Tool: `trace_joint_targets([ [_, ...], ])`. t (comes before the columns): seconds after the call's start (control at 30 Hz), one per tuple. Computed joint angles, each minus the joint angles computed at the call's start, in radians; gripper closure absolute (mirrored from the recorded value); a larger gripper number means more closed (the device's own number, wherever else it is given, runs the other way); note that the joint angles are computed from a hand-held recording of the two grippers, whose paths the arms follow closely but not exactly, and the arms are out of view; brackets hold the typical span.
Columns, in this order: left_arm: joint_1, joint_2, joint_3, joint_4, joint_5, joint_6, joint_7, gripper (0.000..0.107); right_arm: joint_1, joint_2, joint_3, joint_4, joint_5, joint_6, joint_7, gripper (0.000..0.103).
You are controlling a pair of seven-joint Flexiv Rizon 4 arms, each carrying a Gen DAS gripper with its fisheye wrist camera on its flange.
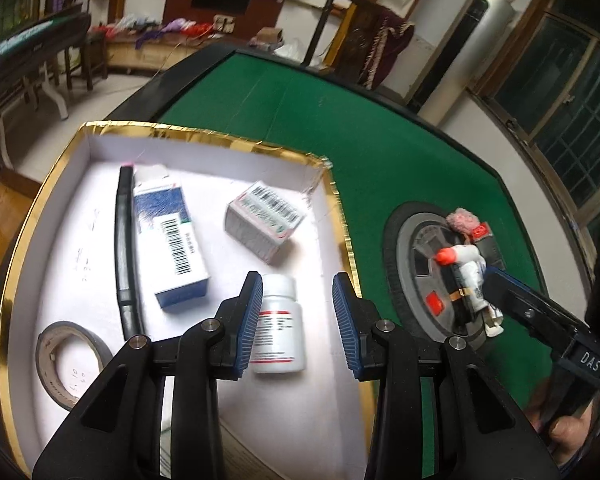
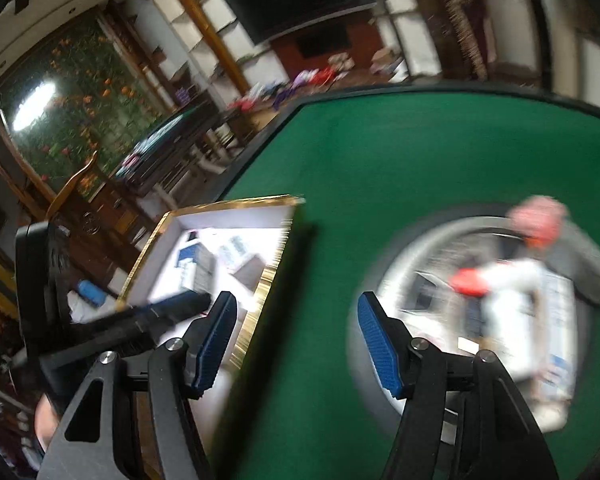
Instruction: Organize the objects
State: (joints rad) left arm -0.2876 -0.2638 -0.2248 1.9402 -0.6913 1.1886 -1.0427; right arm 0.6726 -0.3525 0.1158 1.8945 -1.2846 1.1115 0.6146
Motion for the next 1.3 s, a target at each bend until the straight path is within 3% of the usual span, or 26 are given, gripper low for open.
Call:
trace_joint_targets([
  [0.2, -0.026, 0.018, -0.024, 0.006, 0.000, -0.004, 0.064, 0.072, 0.044, 0.161, 0.115, 0.151, 0.210, -0.390, -0.024, 0.040],
  [0.3, -0.048, 0.018, -0.036, 0.004, -0.013, -0.026, 0.079, 0.072, 0.031, 0.216, 0.144, 0.221, 0.229, -0.454, 0.048, 0.040],
  [0.43, -0.088, 0.010, -0.030, -0.001, 0.015, -0.038, 0.036, 0.072, -0.032, 0.268, 0.149, 0.302, 0.217, -0.389, 0.119, 0.040],
  [0.53, -0.108, 0.009, -0.043, 0.004, 0.025, -0.038, 0.035, 0.072, -0.052, 0.250, 0.159, 0.291, 0.275, -0.397, 0.079, 0.040],
  [0.63, -0.123, 0.008, -0.039, 0.012, 0.059, -0.021, 0.040, 0.072, -0.077, 0.214, 0.144, 0.282, 0.295, -0.305, 0.035, 0.051],
  [0.8, -0.130, -0.008, -0.024, 0.001, 0.125, -0.036, -0.001, 0.072, -0.068, 0.179, 0.124, 0.251, 0.315, -0.312, -0.004, 0.052],
  [0.87, -0.128, -0.011, -0.024, 0.000, 0.139, -0.035, -0.011, 0.072, -0.074, 0.165, 0.117, 0.244, 0.320, -0.294, -0.024, 0.063],
  [0.93, -0.124, -0.013, -0.029, -0.002, 0.145, -0.040, -0.009, 0.072, -0.072, 0.144, 0.108, 0.227, 0.323, -0.287, -0.041, 0.063],
  [1.1, -0.121, -0.016, -0.036, -0.005, 0.150, -0.053, -0.009, 0.072, -0.034, 0.112, 0.109, 0.168, 0.353, -0.409, -0.163, 0.068],
  [1.23, -0.113, -0.025, -0.049, -0.026, 0.116, -0.108, -0.003, 0.072, -0.035, 0.149, 0.118, 0.219, 0.333, -0.342, -0.139, 0.074],
  [1.27, -0.113, -0.027, -0.050, -0.033, 0.106, -0.123, -0.009, 0.072, -0.032, 0.159, 0.126, 0.227, 0.340, -0.340, -0.142, 0.096],
  [1.3, -0.111, -0.030, -0.050, -0.042, 0.095, -0.145, -0.018, 0.072, -0.026, 0.168, 0.139, 0.230, 0.366, -0.353, -0.153, 0.099],
])
